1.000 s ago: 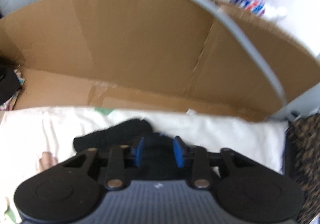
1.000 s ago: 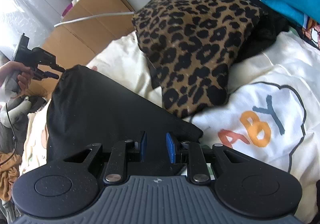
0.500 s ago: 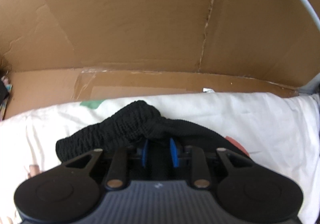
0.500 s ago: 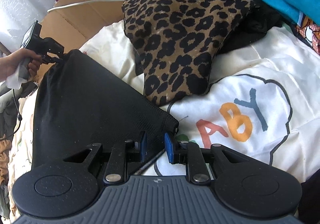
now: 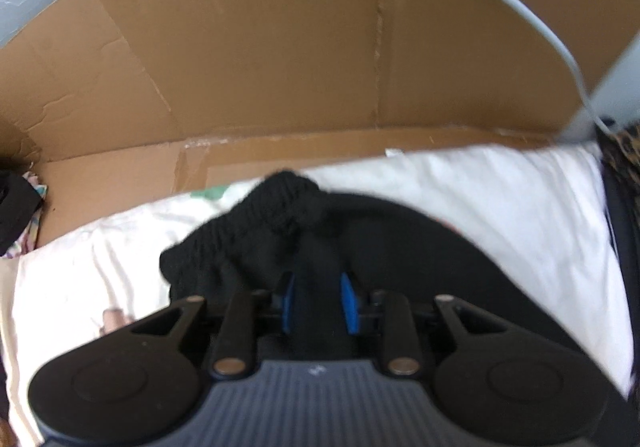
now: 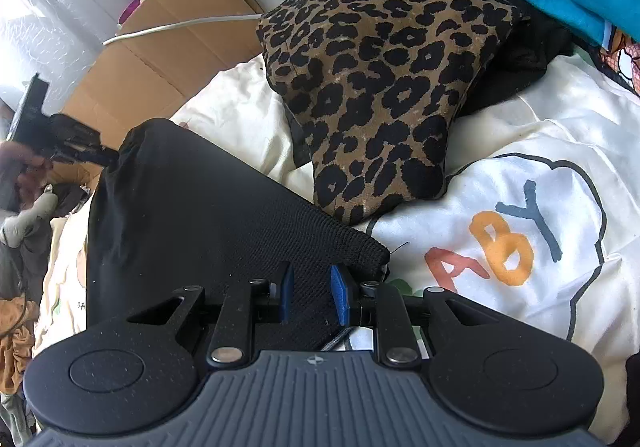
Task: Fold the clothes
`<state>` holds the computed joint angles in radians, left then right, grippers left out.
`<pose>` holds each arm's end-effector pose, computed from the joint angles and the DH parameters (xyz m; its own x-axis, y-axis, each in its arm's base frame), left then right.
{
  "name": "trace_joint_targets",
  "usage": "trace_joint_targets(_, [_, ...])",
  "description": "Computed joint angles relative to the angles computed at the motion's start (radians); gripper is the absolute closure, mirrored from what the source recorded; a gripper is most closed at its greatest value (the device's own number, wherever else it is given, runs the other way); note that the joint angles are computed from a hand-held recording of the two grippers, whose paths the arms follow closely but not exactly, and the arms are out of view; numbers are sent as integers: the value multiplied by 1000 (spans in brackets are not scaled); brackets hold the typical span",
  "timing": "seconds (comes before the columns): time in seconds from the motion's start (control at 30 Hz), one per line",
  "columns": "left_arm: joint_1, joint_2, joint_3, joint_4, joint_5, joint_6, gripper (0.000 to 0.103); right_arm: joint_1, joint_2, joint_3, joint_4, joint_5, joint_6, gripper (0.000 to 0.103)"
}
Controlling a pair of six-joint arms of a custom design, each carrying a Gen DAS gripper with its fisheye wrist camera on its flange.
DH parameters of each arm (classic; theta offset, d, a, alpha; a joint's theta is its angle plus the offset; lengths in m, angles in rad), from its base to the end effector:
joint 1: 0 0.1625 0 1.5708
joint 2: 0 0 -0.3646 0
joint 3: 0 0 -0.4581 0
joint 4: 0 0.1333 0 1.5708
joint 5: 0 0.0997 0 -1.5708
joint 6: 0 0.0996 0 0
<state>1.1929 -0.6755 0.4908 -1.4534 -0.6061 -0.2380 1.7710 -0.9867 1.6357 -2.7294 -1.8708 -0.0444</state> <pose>-0.1093 -0.8584 0.4247 -0.6212 -0.0643 -0.7810 0.2281 0.9386 -0.2587 0.2409 -0.6648 0.1554 -0.9563 -0.0866 0.2794 -0.2163 0.8525 -0.4759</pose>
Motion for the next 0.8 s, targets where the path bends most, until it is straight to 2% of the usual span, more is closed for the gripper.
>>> trace_joint_targets(0.17, [-9, -106, 158, -26, -54, -16, 76, -3, 3, -2, 5, -4, -2, 75])
trace_joint_targets(0.33, [7, -125, 218, -35, -63, -50, 76, -9, 5, -7, 32, -8, -14, 78])
trace_joint_targets(0.43, [24, -116, 233, -62, -51, -56, 74, -11, 4, -9, 40, -19, -10, 82])
trace_joint_targets(0.57, [39, -91, 225, -102, -20, -41, 72, -12, 0, -6, 39, -29, -8, 82])
trace_joint_targets(0.8, [31, -76, 179, -73, -13, -63, 73, -7, -4, -6, 29, -41, 16, 81])
